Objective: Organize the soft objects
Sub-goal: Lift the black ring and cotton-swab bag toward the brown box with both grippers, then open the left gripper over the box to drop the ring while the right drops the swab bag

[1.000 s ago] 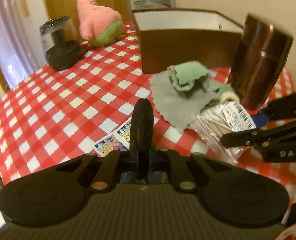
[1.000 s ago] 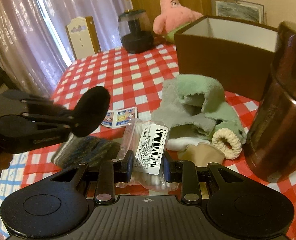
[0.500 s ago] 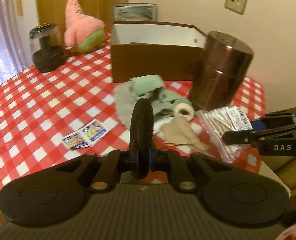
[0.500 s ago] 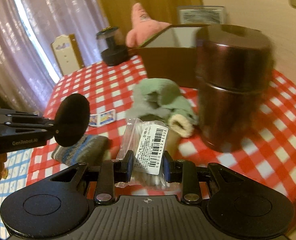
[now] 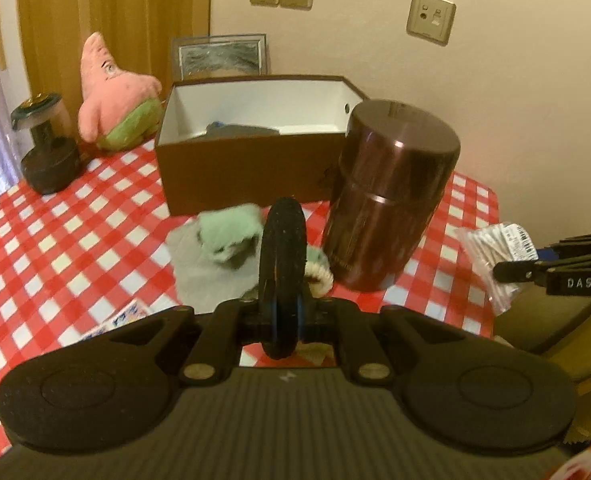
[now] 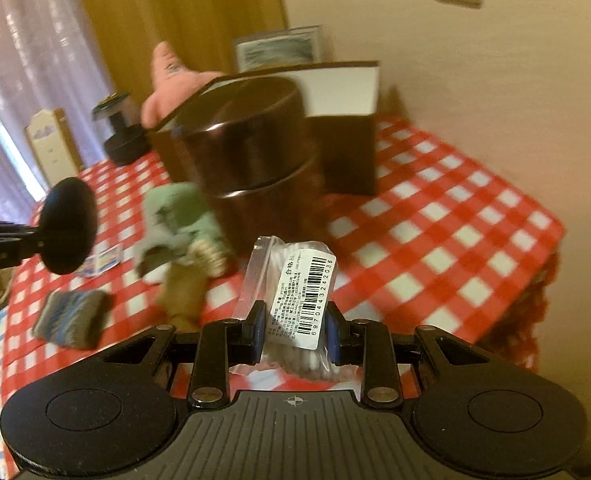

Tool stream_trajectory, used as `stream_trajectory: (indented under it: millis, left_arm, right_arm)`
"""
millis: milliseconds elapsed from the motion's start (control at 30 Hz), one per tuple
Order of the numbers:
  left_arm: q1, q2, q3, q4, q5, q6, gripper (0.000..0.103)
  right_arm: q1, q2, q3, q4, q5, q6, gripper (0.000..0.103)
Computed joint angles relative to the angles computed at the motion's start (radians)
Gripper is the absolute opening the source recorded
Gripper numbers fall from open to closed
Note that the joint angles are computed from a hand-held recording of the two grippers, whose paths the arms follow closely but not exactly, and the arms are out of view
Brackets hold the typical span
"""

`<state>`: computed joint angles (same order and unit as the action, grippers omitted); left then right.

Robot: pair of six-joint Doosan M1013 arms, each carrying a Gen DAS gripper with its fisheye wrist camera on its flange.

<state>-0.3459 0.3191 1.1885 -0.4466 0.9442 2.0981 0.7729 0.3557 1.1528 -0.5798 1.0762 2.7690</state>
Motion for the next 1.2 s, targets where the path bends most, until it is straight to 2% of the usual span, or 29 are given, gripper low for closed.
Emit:
stream_trajectory:
  millis: [333,567,833,1000,1133,1200]
  left_arm:
    - [-0.035,0.044,-0.077,0.039,-0.015,-0.053,0.009]
    - [-0.050,0.099,-0.167,0.069,-0.012,-0.117,0.009]
    - [-0.066,0.186,-0.307,0.097,0.005,-0.192,0.009]
    - [-0.073,0.277,-0.463,0.095,0.051,-0.229,0.009]
    - [-0.080,0.371,-0.624,0.098,0.120,-0.249,0.009]
    - [-0.086,0.441,-0.750,0.097,0.187,-0.269,0.009]
  right_arm:
    - [-0.058,-0.047,0.044,-0.047,-0.009,-0.022,0.030]
    - [-0.117,-0.049,0.041,-0.016,-0.076,-0.121,0.030]
    - [-0.189,-0.019,-0.002,0.031,-0.167,-0.262,0.030]
    - [-0.238,0.024,-0.063,0.080,-0.210,-0.376,0.030]
    - [-0.276,0.078,-0.137,0.132,-0.217,-0.468,0.030]
    - [-0.293,0.104,-0.171,0.163,-0.220,-0.506,0.030]
